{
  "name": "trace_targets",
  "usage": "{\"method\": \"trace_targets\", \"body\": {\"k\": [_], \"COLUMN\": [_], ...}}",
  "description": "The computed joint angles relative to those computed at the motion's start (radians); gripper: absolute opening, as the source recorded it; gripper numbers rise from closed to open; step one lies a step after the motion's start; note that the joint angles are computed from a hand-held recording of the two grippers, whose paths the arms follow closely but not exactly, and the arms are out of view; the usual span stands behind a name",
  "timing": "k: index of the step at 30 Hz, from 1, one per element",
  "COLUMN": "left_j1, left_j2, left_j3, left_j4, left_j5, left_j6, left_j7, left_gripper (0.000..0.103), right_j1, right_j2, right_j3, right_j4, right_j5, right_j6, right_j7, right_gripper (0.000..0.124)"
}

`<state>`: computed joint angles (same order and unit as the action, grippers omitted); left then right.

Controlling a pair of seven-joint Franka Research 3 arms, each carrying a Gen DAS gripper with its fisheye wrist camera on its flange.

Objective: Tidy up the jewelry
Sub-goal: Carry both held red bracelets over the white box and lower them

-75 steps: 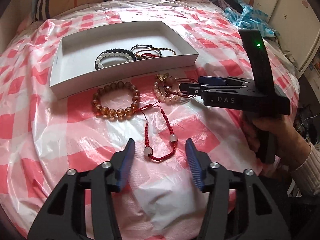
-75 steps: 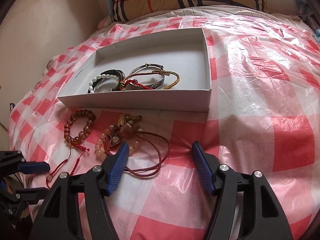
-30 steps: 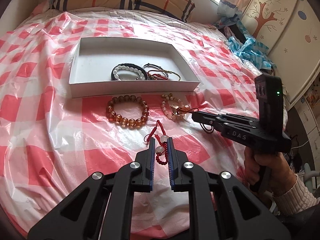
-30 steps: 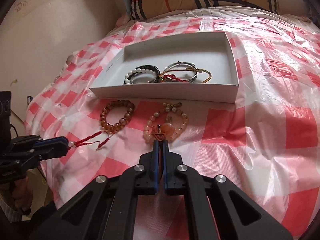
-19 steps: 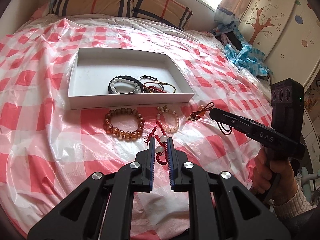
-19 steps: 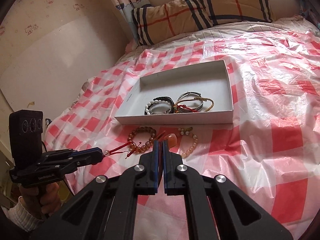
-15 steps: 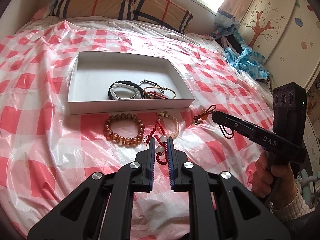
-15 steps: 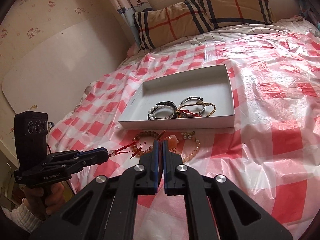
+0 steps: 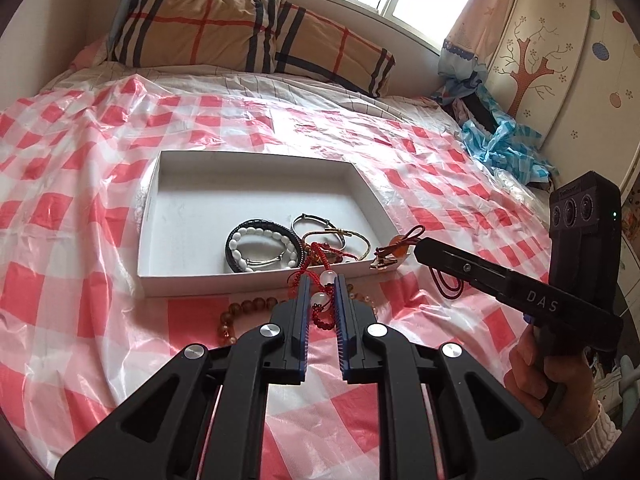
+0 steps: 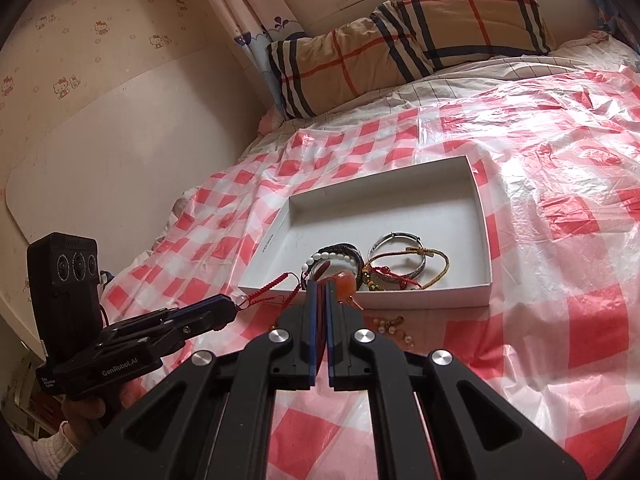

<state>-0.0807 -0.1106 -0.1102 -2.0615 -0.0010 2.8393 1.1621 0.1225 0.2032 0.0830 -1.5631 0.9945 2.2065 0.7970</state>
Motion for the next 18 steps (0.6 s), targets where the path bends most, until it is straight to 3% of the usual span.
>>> {"method": "trace_targets", "body": {"k": [18], "left_j1": [0.053], "left_j2": [0.152], "left_j3": [-0.007], "left_j4": [0.121], "left_j5": [0.175], "left_j6": [0.025], "left_j7": [-0.136], "left_gripper": [0.011], "right_j1": [0.005], "right_j2": [0.175], "right_j3": [0.057], "right_j4": [0.183], "right_j5": [-0.045], "right_j6": [0.032], "right_j7": [0.043], "right_gripper": [0.005]}}
